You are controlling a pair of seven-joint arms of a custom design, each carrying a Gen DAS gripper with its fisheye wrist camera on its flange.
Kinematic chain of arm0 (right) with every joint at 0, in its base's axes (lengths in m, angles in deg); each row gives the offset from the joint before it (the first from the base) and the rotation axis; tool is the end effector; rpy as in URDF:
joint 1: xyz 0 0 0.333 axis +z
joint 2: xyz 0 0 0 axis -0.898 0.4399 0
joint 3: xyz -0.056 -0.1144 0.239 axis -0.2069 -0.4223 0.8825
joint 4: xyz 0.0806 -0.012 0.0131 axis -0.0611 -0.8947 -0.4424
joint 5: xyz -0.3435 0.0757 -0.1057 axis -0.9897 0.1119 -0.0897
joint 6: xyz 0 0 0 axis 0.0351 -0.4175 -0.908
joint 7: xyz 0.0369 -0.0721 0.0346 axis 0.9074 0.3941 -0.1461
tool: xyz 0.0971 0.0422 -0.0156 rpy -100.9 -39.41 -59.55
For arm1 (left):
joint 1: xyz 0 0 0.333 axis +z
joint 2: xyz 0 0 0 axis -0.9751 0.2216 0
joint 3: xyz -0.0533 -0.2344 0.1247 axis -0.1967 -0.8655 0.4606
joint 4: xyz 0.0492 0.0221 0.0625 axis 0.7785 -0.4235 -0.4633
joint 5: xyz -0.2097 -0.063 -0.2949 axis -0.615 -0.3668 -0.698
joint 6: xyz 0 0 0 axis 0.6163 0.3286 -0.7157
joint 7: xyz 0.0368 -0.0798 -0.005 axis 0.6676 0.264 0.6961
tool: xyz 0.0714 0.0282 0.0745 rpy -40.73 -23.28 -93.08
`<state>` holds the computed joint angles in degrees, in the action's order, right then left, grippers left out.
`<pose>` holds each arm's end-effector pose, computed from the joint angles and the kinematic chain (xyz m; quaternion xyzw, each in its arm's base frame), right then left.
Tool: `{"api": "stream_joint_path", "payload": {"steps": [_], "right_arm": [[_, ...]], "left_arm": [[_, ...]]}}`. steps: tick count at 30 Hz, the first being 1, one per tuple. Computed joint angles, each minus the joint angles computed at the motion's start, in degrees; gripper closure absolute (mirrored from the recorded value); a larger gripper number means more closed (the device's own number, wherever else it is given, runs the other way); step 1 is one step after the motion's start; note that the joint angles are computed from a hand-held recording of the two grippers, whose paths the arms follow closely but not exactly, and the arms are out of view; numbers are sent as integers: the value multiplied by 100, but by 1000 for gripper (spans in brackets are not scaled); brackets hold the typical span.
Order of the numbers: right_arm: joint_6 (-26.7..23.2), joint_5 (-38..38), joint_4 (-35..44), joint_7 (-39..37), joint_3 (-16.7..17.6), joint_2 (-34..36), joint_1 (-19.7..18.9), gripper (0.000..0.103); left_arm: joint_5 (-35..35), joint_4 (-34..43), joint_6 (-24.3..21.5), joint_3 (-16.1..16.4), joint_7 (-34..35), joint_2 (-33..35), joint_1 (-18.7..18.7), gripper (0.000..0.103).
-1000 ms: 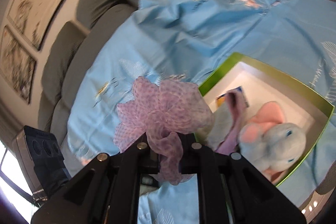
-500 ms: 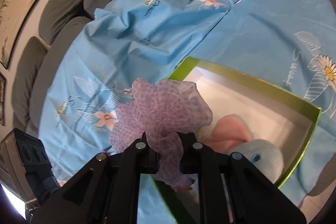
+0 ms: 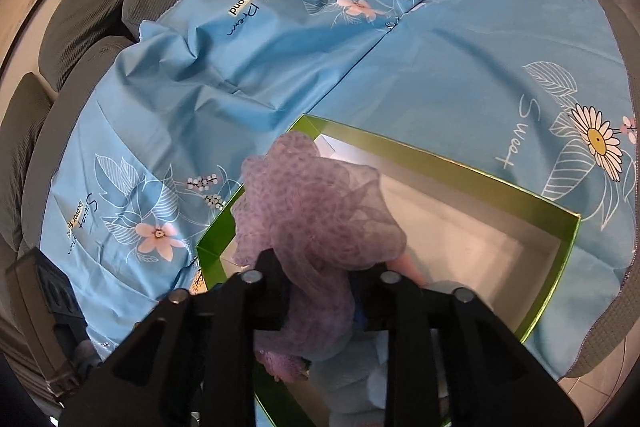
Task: Organize soft objects
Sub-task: 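Carry the purple mesh puff over the green box with the right tool, then lower the puff into the box and open the right tool, then withdraw the right tool toward the red-and-white knit ornament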
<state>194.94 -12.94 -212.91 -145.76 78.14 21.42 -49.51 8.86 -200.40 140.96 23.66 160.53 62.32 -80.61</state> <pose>0.4718 0.2390 0.4589 -0.3806 0.8231 -0.1568 0.3912 0.5577 -0.0999 0.4657 -0.5624 0.7487 -0.3443 0.0675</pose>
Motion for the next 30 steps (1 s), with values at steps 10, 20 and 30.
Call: {"api": "stream_joint_path", "payload": {"steps": [10, 20, 30], "right_arm": [[-431, -227, -179, 80, 108, -309, 28, 33], [-591, -965, -333, 601, 415, -768, -94, 18], [-1209, -1261, 79, 580, 643, -634, 150, 7]], "left_arm": [[-159, -167, -120, 49, 165, -237, -10, 69], [-661, -907, -374, 414, 489, -1298, 29, 35], [-941, -1893, -601, 1144, 364, -2667, 432, 23]]}}
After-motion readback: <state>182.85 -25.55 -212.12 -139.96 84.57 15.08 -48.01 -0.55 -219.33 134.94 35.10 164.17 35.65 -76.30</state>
